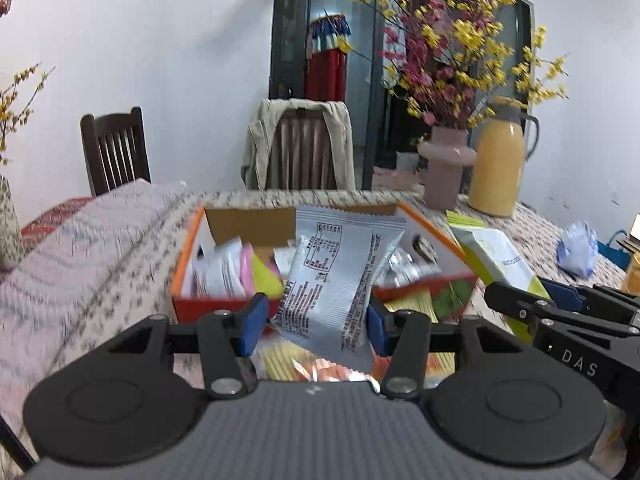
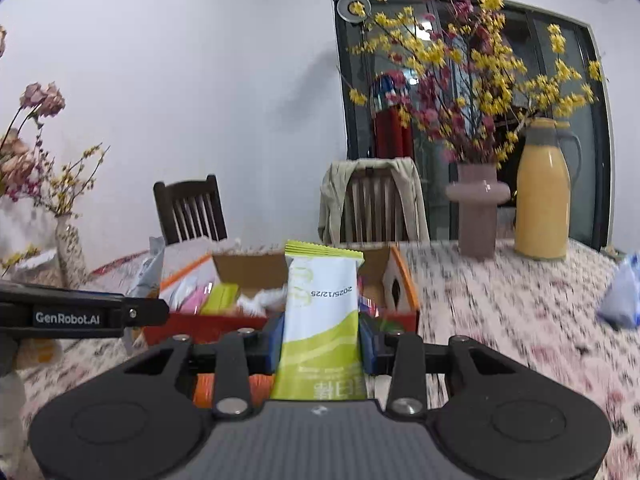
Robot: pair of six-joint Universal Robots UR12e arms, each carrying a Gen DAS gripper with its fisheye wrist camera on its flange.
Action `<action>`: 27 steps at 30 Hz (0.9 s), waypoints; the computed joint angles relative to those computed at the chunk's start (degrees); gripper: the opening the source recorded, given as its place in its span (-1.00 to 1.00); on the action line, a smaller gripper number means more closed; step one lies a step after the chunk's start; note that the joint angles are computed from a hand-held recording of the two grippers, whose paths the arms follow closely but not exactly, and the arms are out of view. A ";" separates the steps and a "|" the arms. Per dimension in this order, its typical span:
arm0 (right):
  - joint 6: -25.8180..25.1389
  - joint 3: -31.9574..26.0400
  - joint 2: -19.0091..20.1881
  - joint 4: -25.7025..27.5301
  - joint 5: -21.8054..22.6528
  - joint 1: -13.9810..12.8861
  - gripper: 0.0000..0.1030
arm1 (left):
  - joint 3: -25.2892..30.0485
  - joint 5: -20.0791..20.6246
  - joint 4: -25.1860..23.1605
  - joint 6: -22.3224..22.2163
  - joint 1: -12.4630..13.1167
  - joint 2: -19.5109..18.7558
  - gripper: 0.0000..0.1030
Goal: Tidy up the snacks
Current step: 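Carry both packets over the box and open both tools to drop them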
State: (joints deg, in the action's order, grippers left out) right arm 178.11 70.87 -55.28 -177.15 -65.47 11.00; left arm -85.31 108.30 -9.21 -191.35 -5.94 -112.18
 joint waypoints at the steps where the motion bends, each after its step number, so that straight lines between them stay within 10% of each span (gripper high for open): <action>1: 0.25 -1.51 0.72 0.35 -0.29 0.19 -0.29 | 0.86 0.26 -0.20 0.00 0.19 -0.42 0.01; 14: 2.88 -29.06 15.31 13.16 -3.72 3.01 -0.29 | 12.04 2.39 -5.68 -3.71 3.52 -7.63 0.01; 20: 1.23 -33.01 18.04 19.48 -1.93 3.05 -0.22 | 10.59 1.01 -1.17 -4.13 4.80 -8.77 0.25; 23: 0.78 -32.15 17.44 21.36 -0.64 2.81 0.21 | 9.27 0.51 1.60 -5.76 5.12 -8.14 0.91; 27: 2.35 -29.60 16.05 21.07 -0.06 2.50 1.00 | 8.52 3.01 3.54 -6.26 4.64 -7.85 1.00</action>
